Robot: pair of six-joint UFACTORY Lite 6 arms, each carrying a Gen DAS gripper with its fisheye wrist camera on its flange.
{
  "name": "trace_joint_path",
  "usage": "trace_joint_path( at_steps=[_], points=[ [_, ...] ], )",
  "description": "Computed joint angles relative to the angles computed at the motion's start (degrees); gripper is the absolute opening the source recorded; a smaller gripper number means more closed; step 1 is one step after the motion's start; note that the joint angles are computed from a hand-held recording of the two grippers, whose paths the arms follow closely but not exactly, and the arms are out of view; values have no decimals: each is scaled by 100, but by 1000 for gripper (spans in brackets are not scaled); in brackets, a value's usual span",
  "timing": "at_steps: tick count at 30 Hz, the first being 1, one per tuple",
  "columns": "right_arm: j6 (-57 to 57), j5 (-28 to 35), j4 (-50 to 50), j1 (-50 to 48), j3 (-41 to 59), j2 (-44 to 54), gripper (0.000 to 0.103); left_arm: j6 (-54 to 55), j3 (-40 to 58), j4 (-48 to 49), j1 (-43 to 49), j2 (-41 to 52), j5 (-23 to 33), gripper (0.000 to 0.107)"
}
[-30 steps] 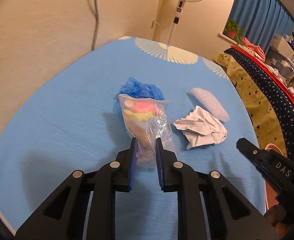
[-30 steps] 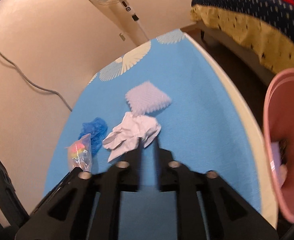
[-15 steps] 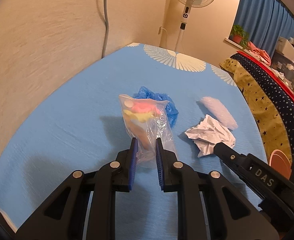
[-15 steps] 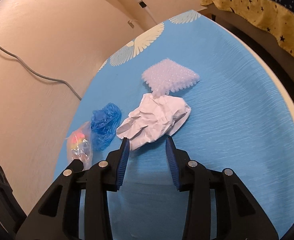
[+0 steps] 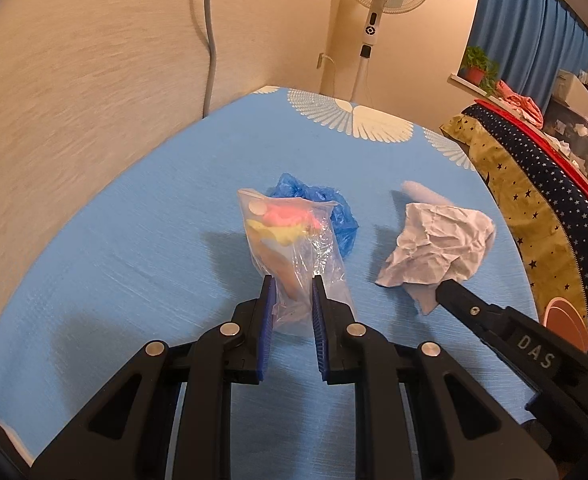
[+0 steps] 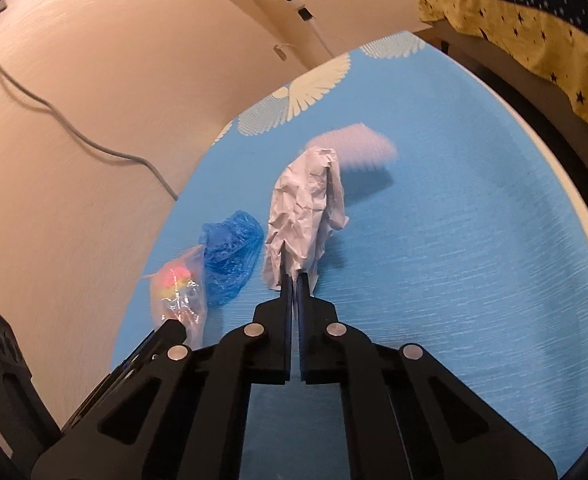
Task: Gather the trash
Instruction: 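Lift and carry the clear bag and white tissue over the pink bin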
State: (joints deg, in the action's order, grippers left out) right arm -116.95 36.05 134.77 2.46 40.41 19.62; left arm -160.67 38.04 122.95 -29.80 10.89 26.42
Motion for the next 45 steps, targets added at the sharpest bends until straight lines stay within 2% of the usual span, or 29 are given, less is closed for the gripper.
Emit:
trace_joint_path(
  at_steps=[10, 20, 30, 35, 45],
  points=[
    [-383, -438, -27, -90, -1010, -1544, 2, 249, -477, -297, -253, -748, 78, 18],
    [-552, -1296, -245, -284, -2024, -3446, 2, 977, -742, -1129, -878, -1393, 235, 18],
    [1185, -1768, -2387, -938, -2603, -4984, 2, 1245, -589, -1485, -1517, -1409, 398, 18],
    [1538, -1872, -2925, -1282, -2689, -5240, 2, 1103, -343, -1297, -1587, -1155, 355, 18],
    [2113, -1578, -3931, -2316, -2682, -5471, 2, 998, 207, -1264, -1937, -591, 396, 18]
  ],
)
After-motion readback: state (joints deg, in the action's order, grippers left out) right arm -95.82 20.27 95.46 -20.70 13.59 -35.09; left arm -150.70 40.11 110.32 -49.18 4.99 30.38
